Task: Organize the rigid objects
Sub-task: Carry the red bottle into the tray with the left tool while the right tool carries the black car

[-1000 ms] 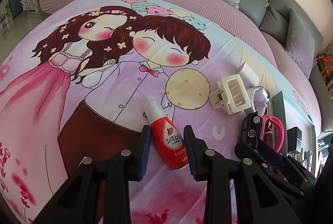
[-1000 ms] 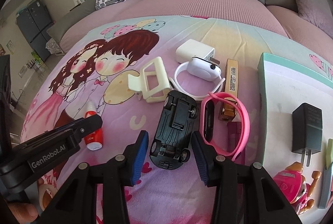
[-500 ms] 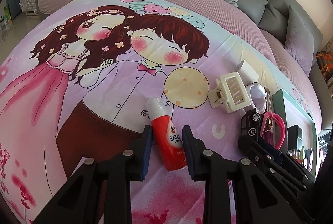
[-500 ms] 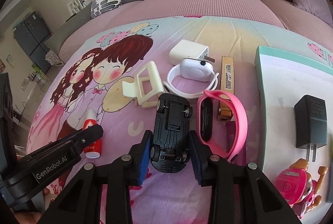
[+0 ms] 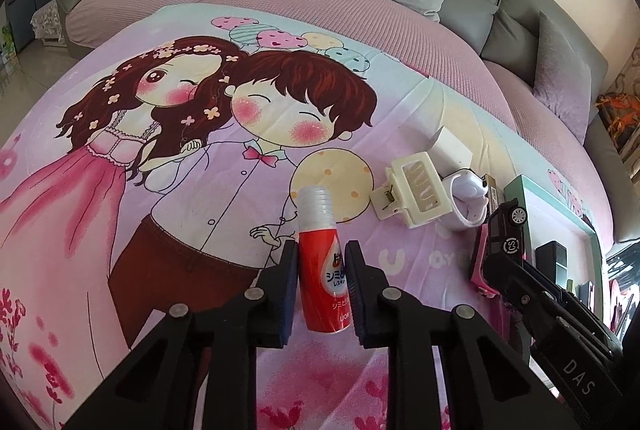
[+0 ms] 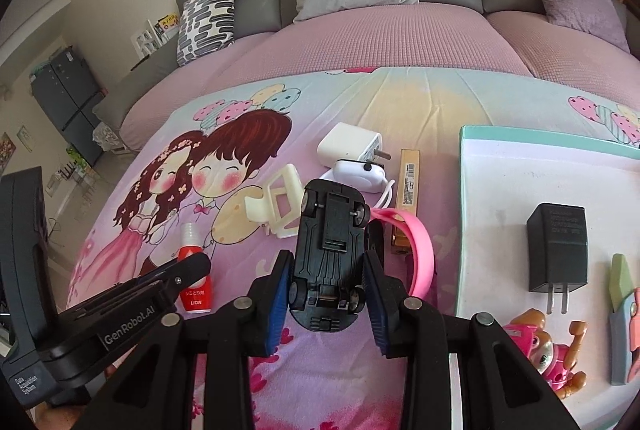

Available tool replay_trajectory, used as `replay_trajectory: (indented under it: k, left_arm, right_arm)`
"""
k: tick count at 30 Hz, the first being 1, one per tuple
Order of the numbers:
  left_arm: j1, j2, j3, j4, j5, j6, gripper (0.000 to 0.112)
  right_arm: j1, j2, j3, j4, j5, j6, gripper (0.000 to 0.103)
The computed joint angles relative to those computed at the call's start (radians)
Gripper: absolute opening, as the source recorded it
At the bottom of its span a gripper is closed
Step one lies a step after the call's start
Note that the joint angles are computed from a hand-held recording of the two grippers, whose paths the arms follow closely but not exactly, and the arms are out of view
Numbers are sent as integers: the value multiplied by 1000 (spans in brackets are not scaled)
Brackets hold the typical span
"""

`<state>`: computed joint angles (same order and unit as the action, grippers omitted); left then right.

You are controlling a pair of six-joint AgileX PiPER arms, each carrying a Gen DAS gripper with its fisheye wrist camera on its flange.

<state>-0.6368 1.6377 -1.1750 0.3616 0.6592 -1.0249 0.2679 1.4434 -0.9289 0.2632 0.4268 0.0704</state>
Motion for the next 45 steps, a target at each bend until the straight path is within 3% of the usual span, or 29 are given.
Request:
replay_trajectory:
  k: [15,27,37,45]
  left_arm:
    - [-96,17,-110,133,128,-93,24]
    - [-169,71,-243,173,212,-86,24]
    - [-254,236,-559,107,290,103,24]
    - [-320,466,-966,37,420,286,24]
  right_arm:
    - [-83,-95,29,107,21,-126,37]
    - [-269,-160,37,282,79,-318,37]
    - [-560,-154,17,208,156,-325,37]
    - [-713,-102,-5,105,180,-273,37]
